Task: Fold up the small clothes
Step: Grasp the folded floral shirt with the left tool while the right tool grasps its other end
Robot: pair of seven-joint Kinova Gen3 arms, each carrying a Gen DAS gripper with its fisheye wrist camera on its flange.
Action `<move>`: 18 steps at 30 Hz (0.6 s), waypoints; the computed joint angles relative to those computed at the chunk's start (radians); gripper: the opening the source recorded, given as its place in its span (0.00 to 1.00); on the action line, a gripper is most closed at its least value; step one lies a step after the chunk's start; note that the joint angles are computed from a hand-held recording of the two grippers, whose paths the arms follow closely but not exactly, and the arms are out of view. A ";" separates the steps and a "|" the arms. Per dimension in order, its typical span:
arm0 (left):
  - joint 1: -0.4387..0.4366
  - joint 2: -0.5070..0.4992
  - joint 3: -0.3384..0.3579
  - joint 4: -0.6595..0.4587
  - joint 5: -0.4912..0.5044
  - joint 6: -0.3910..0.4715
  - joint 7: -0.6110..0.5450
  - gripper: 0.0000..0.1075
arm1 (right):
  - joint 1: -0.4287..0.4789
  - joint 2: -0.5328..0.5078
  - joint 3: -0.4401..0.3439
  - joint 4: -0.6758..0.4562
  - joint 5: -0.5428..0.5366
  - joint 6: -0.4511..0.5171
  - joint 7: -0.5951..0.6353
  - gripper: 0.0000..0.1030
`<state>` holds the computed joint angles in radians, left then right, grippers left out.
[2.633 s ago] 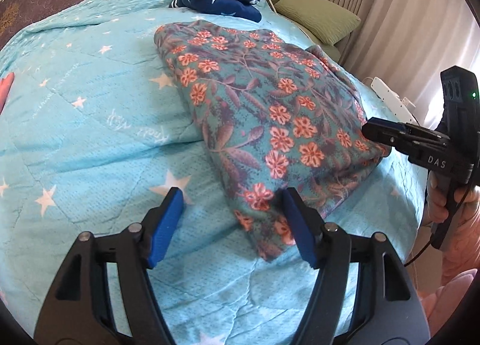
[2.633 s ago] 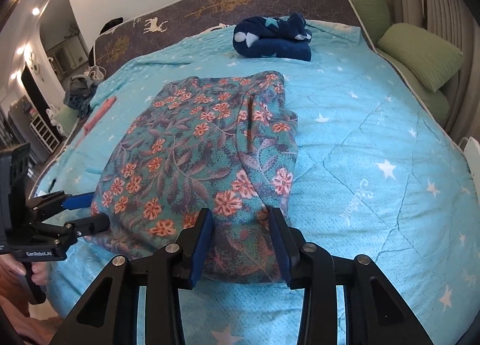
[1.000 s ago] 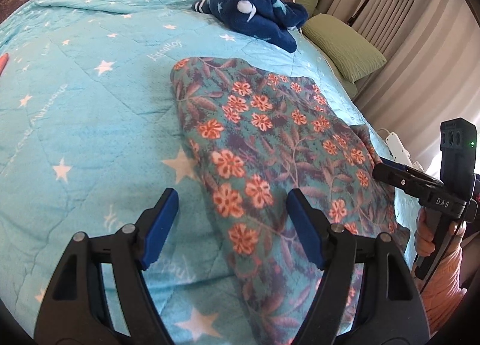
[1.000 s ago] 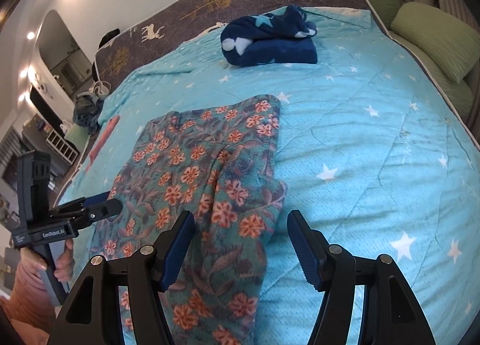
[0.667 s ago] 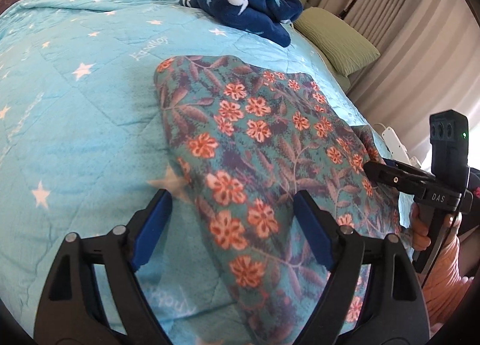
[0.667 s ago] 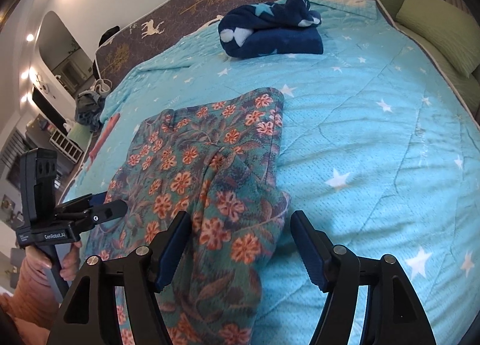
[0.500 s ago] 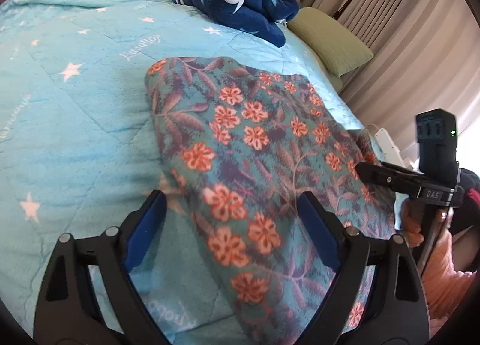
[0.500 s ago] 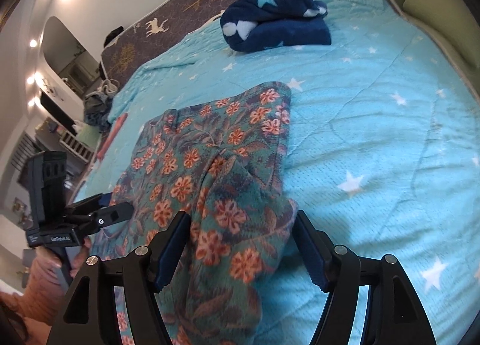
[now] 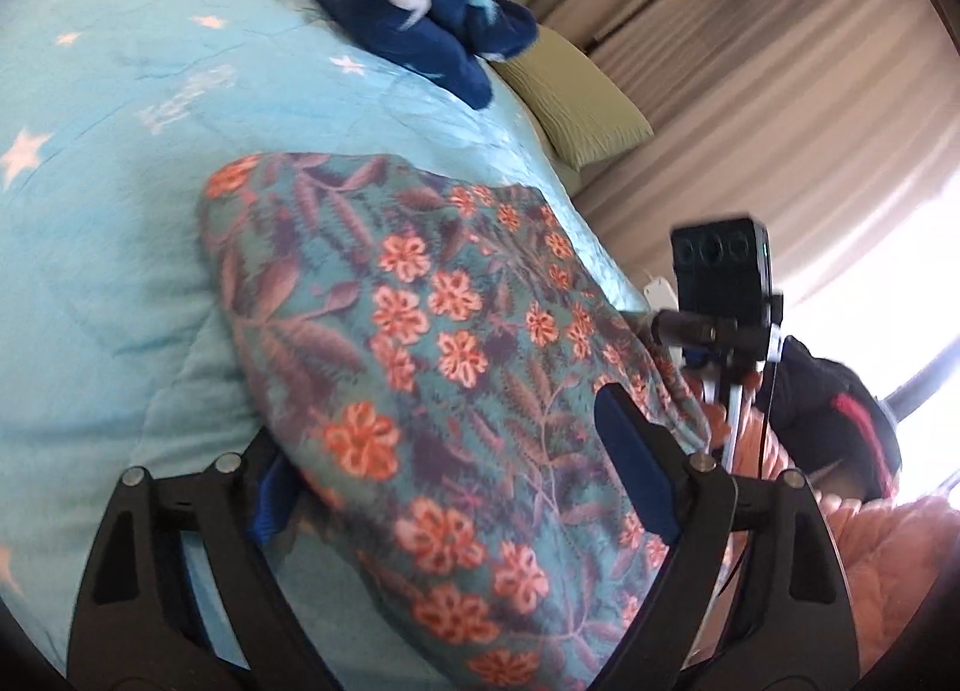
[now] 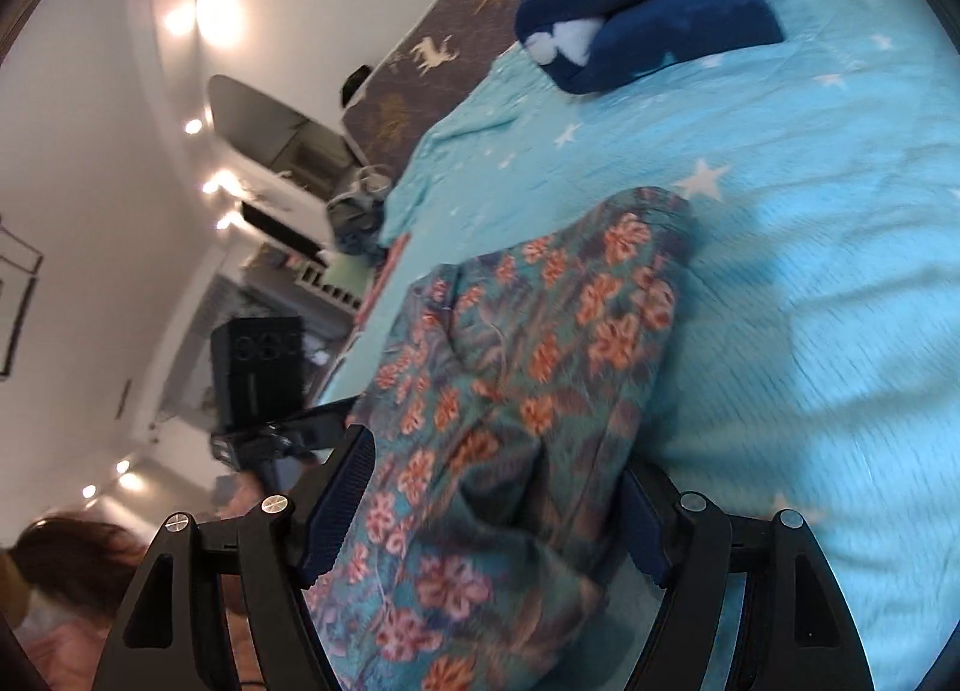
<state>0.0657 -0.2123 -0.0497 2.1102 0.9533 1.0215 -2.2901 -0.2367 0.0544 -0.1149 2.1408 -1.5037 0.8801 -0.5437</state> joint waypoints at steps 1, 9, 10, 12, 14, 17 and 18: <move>0.005 0.006 0.006 -0.003 -0.001 -0.006 -0.013 0.82 | -0.011 0.011 0.006 -0.020 0.026 0.007 -0.007 0.74; 0.006 0.030 0.013 -0.003 0.025 -0.021 -0.073 0.66 | -0.068 0.076 -0.065 -0.182 0.202 -0.052 -0.087 0.69; 0.002 0.025 0.011 0.000 0.020 -0.024 -0.066 0.62 | -0.074 0.077 -0.072 -0.188 0.210 -0.060 -0.098 0.64; -0.011 0.009 -0.002 0.010 0.007 -0.020 -0.043 0.47 | -0.087 0.062 -0.079 -0.188 0.248 -0.088 -0.138 0.51; -0.021 0.000 -0.024 0.028 0.022 -0.004 -0.054 0.47 | -0.079 0.049 -0.076 -0.175 0.257 -0.078 -0.147 0.47; -0.020 -0.019 -0.005 0.031 -0.009 -0.019 -0.047 0.47 | -0.054 0.026 -0.058 -0.145 0.253 -0.027 -0.149 0.47; -0.016 -0.024 0.002 0.027 -0.024 -0.026 -0.041 0.48 | -0.050 0.020 -0.052 -0.141 0.265 -0.017 -0.155 0.47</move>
<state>0.0500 -0.2362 -0.0474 2.1377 0.9293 0.9952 -2.3314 -0.2872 0.0743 -0.1671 1.9995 -1.2390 0.8627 -0.6987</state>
